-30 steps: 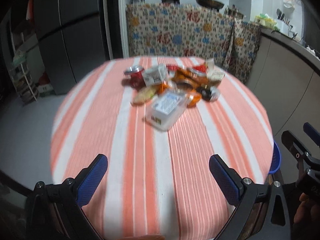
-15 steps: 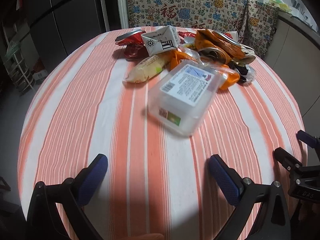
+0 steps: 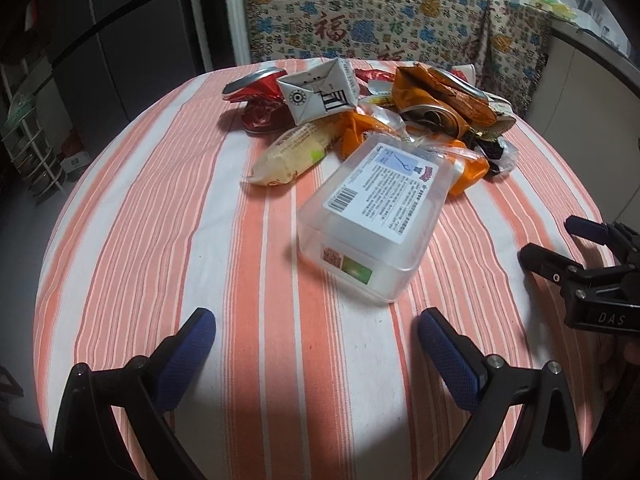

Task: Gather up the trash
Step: 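Close the left tool on the clear plastic box while the right tool moves toward the pile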

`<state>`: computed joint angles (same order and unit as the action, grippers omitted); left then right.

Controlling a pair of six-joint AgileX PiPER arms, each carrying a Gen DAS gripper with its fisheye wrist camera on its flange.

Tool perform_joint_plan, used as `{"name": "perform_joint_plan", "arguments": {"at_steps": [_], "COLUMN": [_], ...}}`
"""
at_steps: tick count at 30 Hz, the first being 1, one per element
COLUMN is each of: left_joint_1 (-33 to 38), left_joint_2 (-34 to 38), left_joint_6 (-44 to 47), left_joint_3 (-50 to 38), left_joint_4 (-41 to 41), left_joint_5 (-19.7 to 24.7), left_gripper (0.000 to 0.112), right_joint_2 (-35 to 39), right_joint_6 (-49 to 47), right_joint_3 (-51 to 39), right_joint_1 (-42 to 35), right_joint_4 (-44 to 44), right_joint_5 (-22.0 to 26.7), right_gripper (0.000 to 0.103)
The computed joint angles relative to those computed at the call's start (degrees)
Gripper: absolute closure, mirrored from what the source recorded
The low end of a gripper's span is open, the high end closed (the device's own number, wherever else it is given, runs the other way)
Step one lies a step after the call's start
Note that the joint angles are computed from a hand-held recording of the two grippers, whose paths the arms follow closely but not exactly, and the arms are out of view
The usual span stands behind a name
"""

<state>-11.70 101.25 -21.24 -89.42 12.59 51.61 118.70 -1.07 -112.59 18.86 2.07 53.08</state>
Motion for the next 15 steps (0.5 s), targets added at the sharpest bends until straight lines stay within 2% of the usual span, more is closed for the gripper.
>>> {"name": "perform_joint_plan", "arguments": {"at_steps": [6, 13, 14, 15], "left_joint_1": [5.4, 6.4, 6.1, 5.8], "left_joint_2": [5.0, 16.2, 16.9, 17.3], "left_joint_6": [21.6, 30.5, 30.9, 31.1], "left_joint_3": [-9.5, -28.7, -30.0, -31.0], "left_joint_4": [-15.4, -20.9, -20.9, -20.7], "left_joint_5": [4.8, 13.3, 13.7, 14.1], "left_gripper": [0.009, 0.011, 0.014, 0.028], "right_joint_2": [-0.4, 0.7, 0.6, 0.4], "right_joint_6": [0.2, -0.7, -0.9, -1.1], "right_joint_3": [0.6, -1.1, -1.0, -0.7], "right_joint_1": [0.0, -0.6, -0.8, -0.9], "right_joint_4": [-0.2, 0.7, 1.0, 1.3], "right_joint_5": [-0.6, 0.1, 0.0, -0.1], "right_gripper": [0.0, 0.0, 0.0, 0.0]}}
